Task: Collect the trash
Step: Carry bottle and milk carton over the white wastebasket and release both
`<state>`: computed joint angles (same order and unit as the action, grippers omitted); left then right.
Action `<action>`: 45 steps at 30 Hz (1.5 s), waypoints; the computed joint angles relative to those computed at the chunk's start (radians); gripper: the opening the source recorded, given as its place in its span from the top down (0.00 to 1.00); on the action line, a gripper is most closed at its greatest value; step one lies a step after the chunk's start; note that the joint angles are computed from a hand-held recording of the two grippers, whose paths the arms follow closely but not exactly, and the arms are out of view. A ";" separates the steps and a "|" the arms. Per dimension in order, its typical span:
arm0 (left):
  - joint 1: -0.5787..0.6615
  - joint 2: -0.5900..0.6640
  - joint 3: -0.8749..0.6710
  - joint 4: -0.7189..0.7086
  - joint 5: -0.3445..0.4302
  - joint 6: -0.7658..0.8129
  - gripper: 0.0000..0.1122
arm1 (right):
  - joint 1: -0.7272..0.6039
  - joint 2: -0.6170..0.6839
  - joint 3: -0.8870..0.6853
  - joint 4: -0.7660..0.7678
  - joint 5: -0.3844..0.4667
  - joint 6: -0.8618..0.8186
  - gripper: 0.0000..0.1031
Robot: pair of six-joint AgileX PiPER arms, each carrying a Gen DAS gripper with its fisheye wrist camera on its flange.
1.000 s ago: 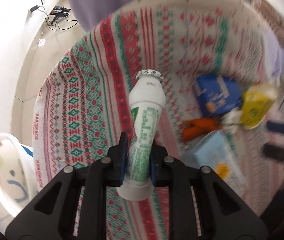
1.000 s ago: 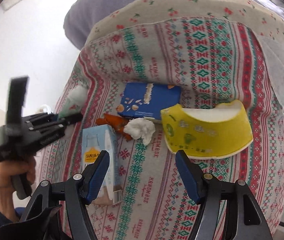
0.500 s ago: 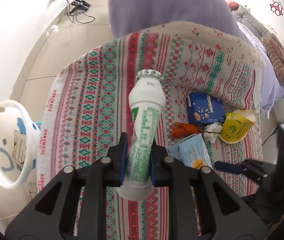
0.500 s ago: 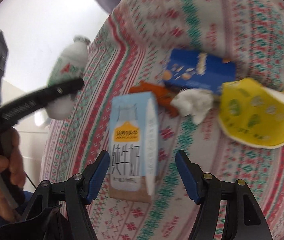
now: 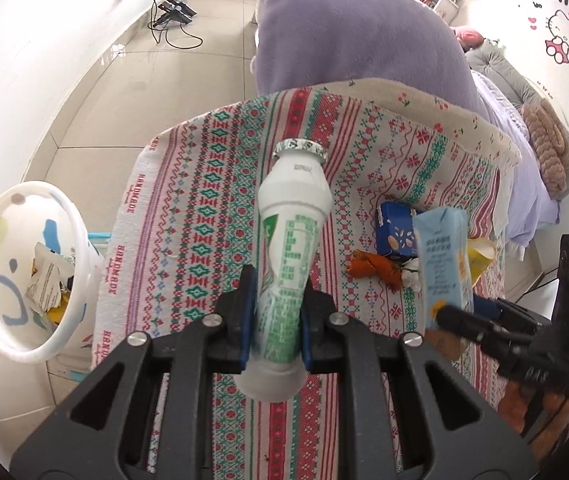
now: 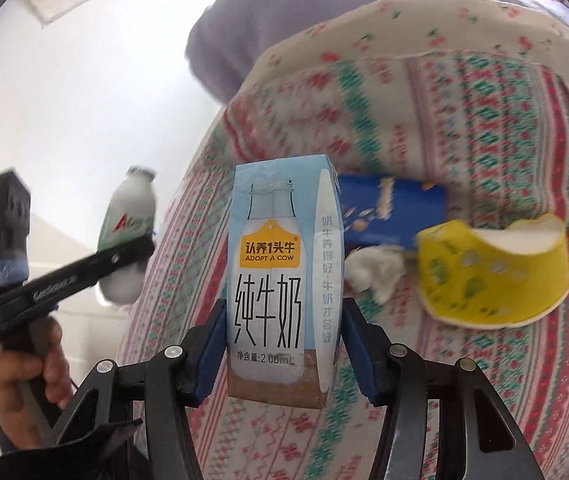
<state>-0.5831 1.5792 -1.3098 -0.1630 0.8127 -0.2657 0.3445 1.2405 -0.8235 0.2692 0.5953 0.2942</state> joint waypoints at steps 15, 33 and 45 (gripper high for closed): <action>0.263 -0.120 0.122 -0.118 0.001 0.079 0.81 | 0.123 0.107 -0.100 -0.067 -0.053 0.059 0.46; 0.518 -0.117 0.190 -0.048 0.015 -0.022 0.81 | 0.361 0.464 -0.498 -0.164 -0.069 0.217 0.45; 0.583 -0.087 0.183 -0.099 0.016 0.010 0.81 | 0.455 0.930 -1.145 -0.142 0.101 0.232 0.45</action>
<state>-0.0004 1.4924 -1.1268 -0.2625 0.8290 -0.2554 0.7990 2.1700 -1.9683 0.1268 0.6959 0.5264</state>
